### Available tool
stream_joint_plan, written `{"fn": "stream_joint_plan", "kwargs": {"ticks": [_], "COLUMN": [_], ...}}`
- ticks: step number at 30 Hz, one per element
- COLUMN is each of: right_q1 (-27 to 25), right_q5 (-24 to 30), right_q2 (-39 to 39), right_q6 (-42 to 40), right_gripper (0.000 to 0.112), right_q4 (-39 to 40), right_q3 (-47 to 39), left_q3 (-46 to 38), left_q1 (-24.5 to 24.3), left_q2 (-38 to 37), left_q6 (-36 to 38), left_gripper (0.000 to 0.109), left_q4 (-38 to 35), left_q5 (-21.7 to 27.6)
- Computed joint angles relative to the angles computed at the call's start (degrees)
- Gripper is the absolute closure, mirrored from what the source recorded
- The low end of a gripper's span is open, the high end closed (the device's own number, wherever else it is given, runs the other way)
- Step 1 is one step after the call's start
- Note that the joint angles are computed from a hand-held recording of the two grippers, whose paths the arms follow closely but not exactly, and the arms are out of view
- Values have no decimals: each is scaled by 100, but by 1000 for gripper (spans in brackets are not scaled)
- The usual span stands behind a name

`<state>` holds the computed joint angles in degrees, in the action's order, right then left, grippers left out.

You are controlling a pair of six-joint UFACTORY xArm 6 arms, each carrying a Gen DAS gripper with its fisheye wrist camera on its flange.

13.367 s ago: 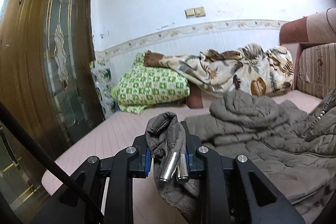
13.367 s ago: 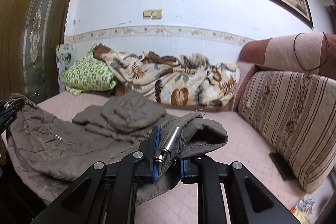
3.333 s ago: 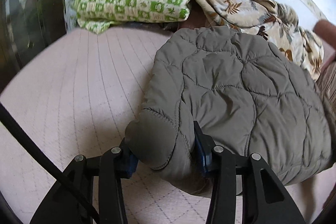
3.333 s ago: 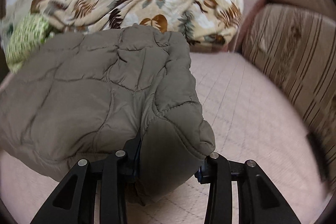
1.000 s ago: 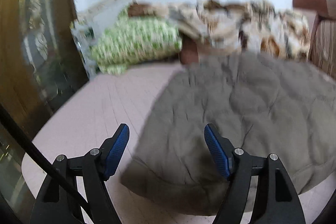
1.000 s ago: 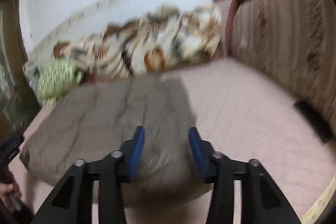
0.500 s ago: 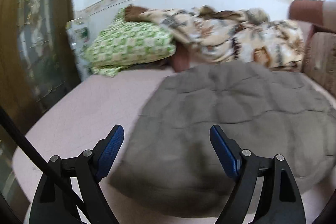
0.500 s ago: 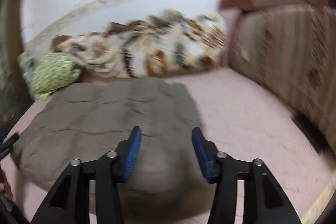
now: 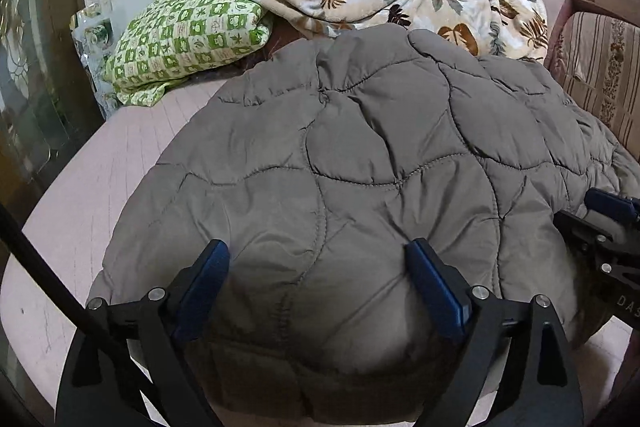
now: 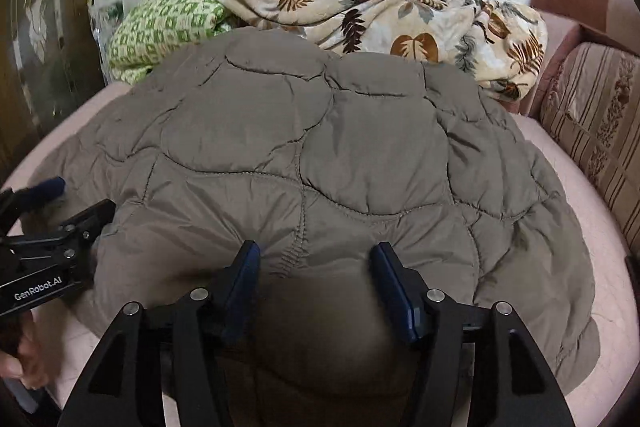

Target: Fold large clothes

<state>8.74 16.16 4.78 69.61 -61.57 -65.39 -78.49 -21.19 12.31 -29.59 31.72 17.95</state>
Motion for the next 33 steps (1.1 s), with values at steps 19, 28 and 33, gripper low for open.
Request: {"fn": "stream_joint_plan", "kwargs": {"ticks": [19, 28, 33], "right_q1": [-132, -495, -667], "right_q5": [-234, -497, 392], "right_q2": [-158, -692, -894], "right_q6": [240, 2327, 2141], "right_gripper": [36, 32, 31], "right_q4": [-221, -1844, -874], "right_q3": [205, 437, 681], "left_q3": [114, 109, 100], "left_q1": [19, 21, 16], "left_q2": [-93, -91, -86], "left_q6": [-387, -355, -370], "left_gripper": [16, 16, 16], "left_q4": [482, 452, 460], "left_q5": [-76, -78, -69]}}
